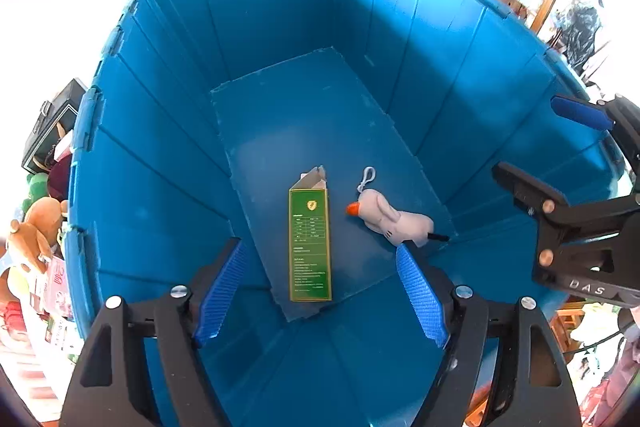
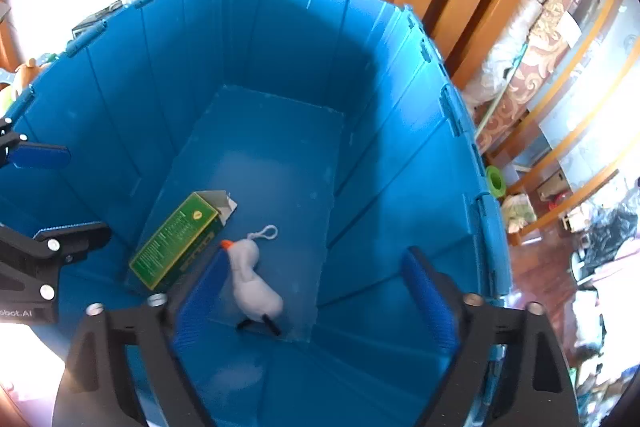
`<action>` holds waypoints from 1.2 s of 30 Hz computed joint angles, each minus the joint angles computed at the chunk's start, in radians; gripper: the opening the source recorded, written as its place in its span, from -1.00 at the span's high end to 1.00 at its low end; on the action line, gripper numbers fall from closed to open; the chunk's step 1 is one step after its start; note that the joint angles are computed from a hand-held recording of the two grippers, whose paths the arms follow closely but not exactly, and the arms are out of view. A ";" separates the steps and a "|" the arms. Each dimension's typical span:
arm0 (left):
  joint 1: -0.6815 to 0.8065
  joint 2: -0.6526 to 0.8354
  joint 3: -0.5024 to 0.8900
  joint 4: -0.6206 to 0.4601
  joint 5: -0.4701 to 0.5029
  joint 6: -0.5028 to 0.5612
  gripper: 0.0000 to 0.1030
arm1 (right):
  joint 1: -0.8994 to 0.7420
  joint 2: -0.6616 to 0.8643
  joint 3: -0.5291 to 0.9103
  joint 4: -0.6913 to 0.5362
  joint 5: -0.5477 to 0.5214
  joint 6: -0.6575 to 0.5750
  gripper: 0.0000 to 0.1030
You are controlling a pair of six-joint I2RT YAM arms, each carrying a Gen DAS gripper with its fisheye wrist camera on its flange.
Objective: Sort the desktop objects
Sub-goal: 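Carry both items to the blue crate and release them inside, then withdraw both tools from the crate back toward the pile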
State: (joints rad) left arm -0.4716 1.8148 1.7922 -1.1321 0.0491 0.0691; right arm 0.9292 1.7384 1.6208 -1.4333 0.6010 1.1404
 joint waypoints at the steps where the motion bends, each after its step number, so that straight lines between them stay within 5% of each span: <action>1: 0.004 -0.012 -0.011 0.007 0.005 -0.002 -0.49 | -0.004 -0.007 0.000 0.000 0.005 -0.007 -0.97; 8: 0.060 -0.191 -0.178 0.139 0.046 -0.013 -0.49 | 0.057 -0.025 0.038 -0.017 0.079 0.045 -1.00; 20: 0.271 -0.603 -0.526 0.452 0.065 -0.035 -0.49 | 0.188 -0.012 0.126 -0.038 0.359 0.220 -1.00; 27: 0.481 -0.690 -0.635 0.519 0.138 -0.062 -0.49 | 0.208 -0.045 0.044 0.306 0.475 0.075 -1.00; 33: 0.758 -0.763 -0.780 0.596 0.203 -0.024 -0.49 | 0.199 -0.057 -0.089 0.915 0.393 -0.361 -1.00; 36: 0.964 -0.770 -0.826 0.579 0.280 0.023 -0.49 | 0.204 0.021 -0.028 1.045 0.387 -0.479 -1.00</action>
State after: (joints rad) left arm 0.4921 1.0453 0.9662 -0.5528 0.3292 0.0921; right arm 1.1328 1.7592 1.5926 -0.3881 0.9879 0.6618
